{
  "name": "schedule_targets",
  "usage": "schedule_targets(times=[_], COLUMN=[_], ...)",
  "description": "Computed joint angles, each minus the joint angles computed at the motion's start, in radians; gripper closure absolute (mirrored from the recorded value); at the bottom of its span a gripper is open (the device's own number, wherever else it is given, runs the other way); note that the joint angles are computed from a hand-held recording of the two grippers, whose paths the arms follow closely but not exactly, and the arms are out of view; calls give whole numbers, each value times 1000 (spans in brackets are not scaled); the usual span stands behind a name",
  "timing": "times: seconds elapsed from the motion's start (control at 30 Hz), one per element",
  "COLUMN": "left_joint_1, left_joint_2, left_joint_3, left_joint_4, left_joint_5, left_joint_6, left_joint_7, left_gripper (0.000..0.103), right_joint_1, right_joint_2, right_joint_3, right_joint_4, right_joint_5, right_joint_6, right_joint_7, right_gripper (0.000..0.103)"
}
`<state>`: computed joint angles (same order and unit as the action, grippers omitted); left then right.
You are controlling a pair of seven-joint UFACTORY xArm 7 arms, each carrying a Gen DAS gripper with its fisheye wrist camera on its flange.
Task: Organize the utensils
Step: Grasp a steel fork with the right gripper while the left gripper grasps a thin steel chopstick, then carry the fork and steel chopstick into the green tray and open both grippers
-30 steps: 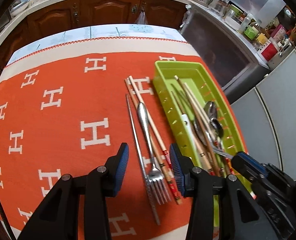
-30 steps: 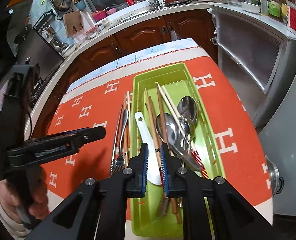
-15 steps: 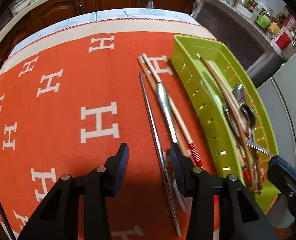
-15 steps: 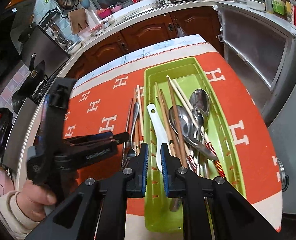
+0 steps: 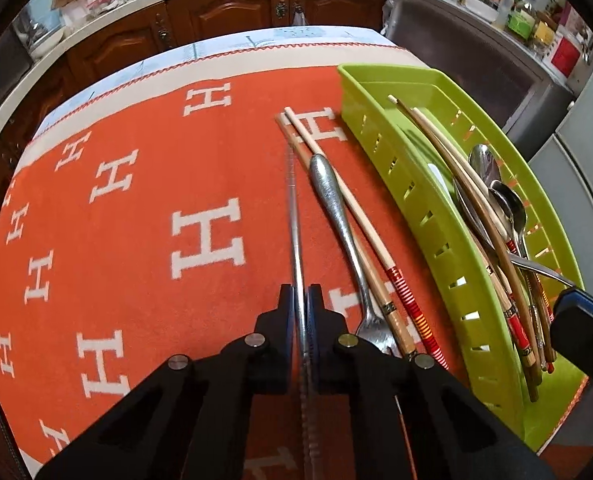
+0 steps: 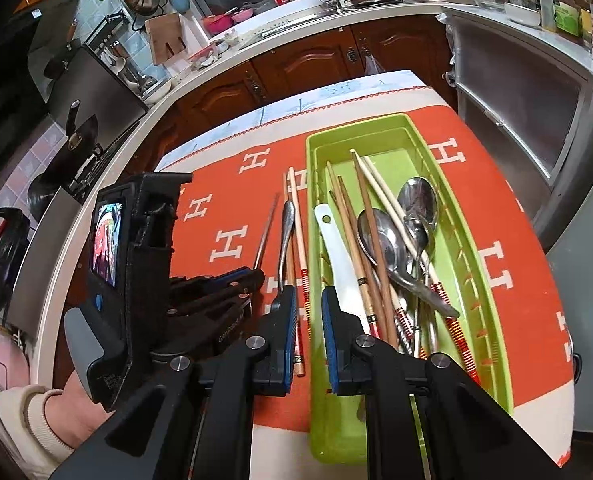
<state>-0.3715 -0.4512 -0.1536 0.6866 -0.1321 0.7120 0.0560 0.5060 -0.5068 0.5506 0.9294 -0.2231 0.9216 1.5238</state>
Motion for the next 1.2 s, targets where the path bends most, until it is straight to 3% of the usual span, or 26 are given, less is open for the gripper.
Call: schedule_targets(times=[0.17, 0.57, 0.67, 0.93, 1.2], left_joint_1=[-12, 76, 93, 119, 138], left_joint_2=[-47, -109, -101, -66, -31], left_joint_3=[69, 148, 161, 177, 201], left_joint_4=[-18, 12, 21, 26, 38], left_joint_5=[-84, -177, -195, -250, -310], left_joint_6=[65, 147, 155, 143, 158], left_joint_7=[64, 175, 195, 258, 304], left_gripper=[100, 100, 100, 100, 100], right_joint_1=[-1, 18, 37, 120, 199], right_joint_2=[27, 220, 293, 495, 585], right_joint_3=[8, -22, -46, -124, -206], right_joint_4=[9, 73, 118, 288, 365], right_joint_5=[-16, -96, -119, -180, -174], right_joint_6=[-41, -152, -127, 64, 108], right_joint_7=[2, 11, 3, -38, -61], right_gripper=[90, 90, 90, 90, 90])
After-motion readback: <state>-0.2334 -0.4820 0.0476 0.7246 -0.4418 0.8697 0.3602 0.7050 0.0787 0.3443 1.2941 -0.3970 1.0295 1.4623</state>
